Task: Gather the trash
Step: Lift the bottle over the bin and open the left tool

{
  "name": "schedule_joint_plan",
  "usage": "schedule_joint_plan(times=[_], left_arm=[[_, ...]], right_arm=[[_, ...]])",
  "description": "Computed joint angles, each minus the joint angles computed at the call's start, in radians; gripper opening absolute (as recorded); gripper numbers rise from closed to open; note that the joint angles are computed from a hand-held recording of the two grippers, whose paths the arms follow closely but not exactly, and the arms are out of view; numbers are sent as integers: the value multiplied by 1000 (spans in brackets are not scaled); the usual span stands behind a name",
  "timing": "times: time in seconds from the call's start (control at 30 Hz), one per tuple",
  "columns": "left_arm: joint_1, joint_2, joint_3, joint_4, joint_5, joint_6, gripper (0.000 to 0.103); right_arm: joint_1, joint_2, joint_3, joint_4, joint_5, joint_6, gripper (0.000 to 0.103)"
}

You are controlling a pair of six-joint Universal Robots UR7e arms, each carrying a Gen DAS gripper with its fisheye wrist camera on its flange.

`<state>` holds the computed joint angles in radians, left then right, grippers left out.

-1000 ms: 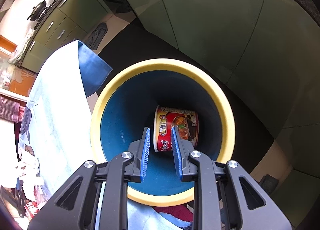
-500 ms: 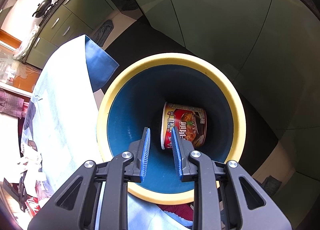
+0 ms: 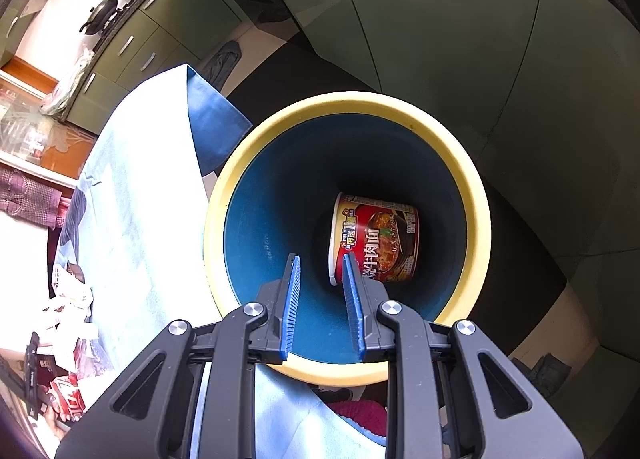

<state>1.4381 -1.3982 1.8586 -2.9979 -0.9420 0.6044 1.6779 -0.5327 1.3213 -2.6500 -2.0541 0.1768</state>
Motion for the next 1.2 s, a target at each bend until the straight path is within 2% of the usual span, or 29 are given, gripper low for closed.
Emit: schedule_joint_plan(times=[0.3,0.43,0.57,0.67,0.8,1.03,1.2], left_arm=[[-140,-60,103,5,-21,5,45],[-206,-55,141,7,-34,-21,45],[-268,-17,149,70,-70,-81,45],[-315,46,145,99,-88,-121,45],[-353,176,74,197,-123,-195,45],[-373,435,-117,342,-107,-303,45],[-358,608,-268,413,-41,-381,45]], right_arm=[[-16,-37,73,-75,33,-34,23],[-17,-77,141,-156,39,-64,23],[-18,-123,217,-241,67,-101,23],[-18,-160,280,-309,92,-137,23],[-17,-211,367,-394,122,-192,23],[-19,-298,514,-509,171,-268,23],[-22,-348,602,-582,173,-302,23]])
